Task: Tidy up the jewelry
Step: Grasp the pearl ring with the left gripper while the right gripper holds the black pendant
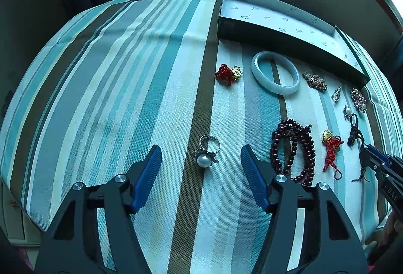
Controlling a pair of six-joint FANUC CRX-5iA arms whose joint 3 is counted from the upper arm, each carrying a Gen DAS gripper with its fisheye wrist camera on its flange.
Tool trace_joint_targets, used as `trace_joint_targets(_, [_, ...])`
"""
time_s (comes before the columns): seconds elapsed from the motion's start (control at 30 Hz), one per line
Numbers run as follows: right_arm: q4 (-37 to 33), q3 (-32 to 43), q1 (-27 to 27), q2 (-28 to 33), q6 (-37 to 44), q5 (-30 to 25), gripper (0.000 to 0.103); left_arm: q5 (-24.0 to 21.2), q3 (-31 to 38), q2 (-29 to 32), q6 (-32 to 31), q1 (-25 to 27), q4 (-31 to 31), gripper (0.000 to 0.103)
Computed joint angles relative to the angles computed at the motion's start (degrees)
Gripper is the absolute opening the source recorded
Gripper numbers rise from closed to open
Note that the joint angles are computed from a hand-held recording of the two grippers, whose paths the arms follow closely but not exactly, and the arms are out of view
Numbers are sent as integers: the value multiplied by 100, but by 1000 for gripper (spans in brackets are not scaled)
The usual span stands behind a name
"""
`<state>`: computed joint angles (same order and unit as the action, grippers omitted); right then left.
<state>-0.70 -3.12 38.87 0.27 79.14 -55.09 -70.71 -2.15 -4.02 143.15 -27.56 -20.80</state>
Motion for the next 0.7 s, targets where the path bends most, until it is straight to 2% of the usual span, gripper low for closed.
trace_joint_targets(0.17, [-17, 11, -3, 12, -18, 26, 17, -188, 127, 103, -174, -135, -228, 53])
trace_joint_targets(0.37, [-38, 8, -12, 5, -24, 35, 17, 70, 18, 16, -452, -153, -201, 33])
trace_joint_targets(0.5, [-33, 5, -9, 5, -23, 39, 17, 86, 11, 5, -510, -194, -203, 22])
trace_joint_targets(0.7, [-40, 1, -8, -1, -38, 56, 17, 131, -29, -27, -514, -173, -170, 21])
